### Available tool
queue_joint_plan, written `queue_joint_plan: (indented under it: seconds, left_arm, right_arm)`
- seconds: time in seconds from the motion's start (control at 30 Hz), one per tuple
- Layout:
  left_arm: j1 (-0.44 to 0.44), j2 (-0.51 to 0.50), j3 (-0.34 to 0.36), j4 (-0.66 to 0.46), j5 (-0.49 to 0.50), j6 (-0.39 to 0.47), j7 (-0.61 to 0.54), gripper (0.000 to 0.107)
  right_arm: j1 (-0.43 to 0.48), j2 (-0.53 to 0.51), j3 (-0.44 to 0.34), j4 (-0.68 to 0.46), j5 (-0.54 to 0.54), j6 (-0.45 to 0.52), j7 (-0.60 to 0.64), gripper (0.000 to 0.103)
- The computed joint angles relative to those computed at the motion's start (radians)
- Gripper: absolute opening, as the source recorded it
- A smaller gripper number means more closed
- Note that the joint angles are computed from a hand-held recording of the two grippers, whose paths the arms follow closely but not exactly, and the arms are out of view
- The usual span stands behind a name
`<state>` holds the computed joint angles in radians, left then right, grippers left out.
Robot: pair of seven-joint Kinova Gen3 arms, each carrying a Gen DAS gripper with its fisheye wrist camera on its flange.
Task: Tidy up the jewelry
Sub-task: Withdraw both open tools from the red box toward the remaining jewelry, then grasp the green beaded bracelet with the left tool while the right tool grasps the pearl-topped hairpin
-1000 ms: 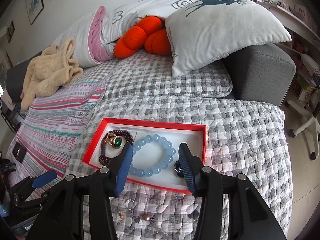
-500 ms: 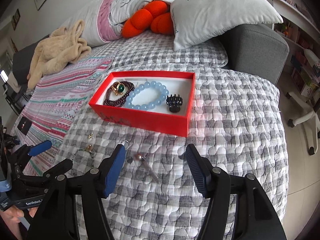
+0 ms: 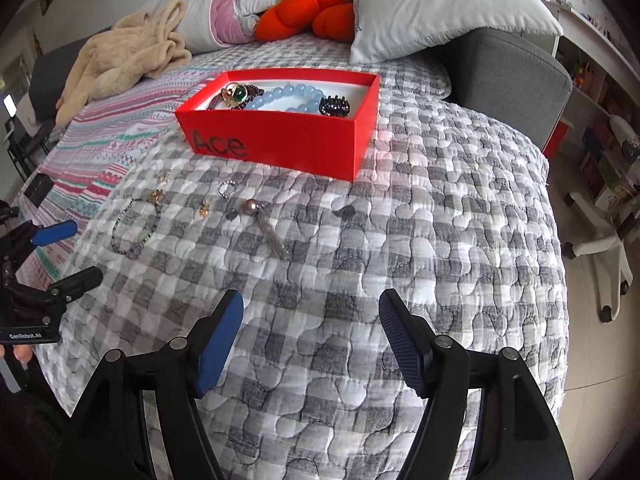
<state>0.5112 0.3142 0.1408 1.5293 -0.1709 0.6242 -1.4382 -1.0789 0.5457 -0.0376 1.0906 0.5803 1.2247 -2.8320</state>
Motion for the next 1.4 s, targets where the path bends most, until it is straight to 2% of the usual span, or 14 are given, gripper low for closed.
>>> queue_joint_plan:
  seconds: [0.17, 0.3, 0.43, 0.6, 0.73, 0.8, 0.9, 1.0, 1.1, 1.13, 1.23, 1.4]
  left_arm:
    - [-0.042, 0.014, 0.047, 0.001, 0.066, -0.016, -0.106, 0.091]
    - [-0.054, 0.037, 0.056, -0.024, 0.12, -0.03, -0.154, 0.091]
    - [-0.075, 0.056, 0.054, -0.062, 0.19, -0.022, -0.151, 0.079]
    - [-0.101, 0.074, 0.066, -0.094, 0.259, -0.016, -0.161, 0.078]
    - [-0.054, 0.103, 0.042, -0.138, 0.211, 0.021, -0.155, 0.078]
    - [-0.011, 0.118, 0.014, -0.165, 0.156, 0.051, -0.135, 0.079]
    - [0.025, 0.121, -0.007, -0.165, 0.1, 0.047, -0.109, 0.079]
    - [0.012, 0.122, 0.005, -0.169, 0.109, 0.049, -0.106, 0.079]
    - [0.019, 0.117, -0.004, -0.162, 0.094, 0.043, -0.089, 0.07]
    - [0.017, 0.115, -0.001, -0.16, 0.094, 0.042, -0.09, 0.065]
    - [-0.001, 0.112, 0.01, -0.158, 0.108, 0.043, -0.099, 0.06]
    - [-0.029, 0.112, 0.024, -0.168, 0.143, 0.061, -0.118, 0.058]
  right_arm:
    - [-0.006, 0.015, -0.007, 0.01, 0.004, 0.018, 0.044, 0.073]
    - [-0.014, 0.016, -0.002, 0.017, 0.018, 0.015, 0.055, 0.075]
    - [-0.009, 0.005, -0.003, 0.035, 0.013, -0.005, 0.04, 0.075]
    - [-0.007, 0.008, -0.005, 0.029, 0.014, 0.0, 0.052, 0.075]
    - [0.004, 0.004, -0.003, 0.025, 0.006, -0.011, 0.049, 0.075]
    - [0.013, 0.0, -0.002, 0.024, 0.0, -0.021, 0.041, 0.075]
    - [0.025, -0.014, -0.001, 0.042, -0.008, -0.052, 0.014, 0.075]
    - [0.039, -0.016, -0.001, 0.05, -0.019, -0.068, -0.008, 0.075]
    - [0.044, -0.01, 0.004, 0.048, -0.02, -0.073, -0.03, 0.075]
    - [0.044, -0.005, 0.005, 0.04, -0.019, -0.067, -0.028, 0.075]
    - [0.042, 0.016, 0.012, 0.01, -0.011, -0.046, -0.016, 0.075]
    - [0.027, 0.074, 0.028, -0.078, 0.005, 0.026, 0.052, 0.075]
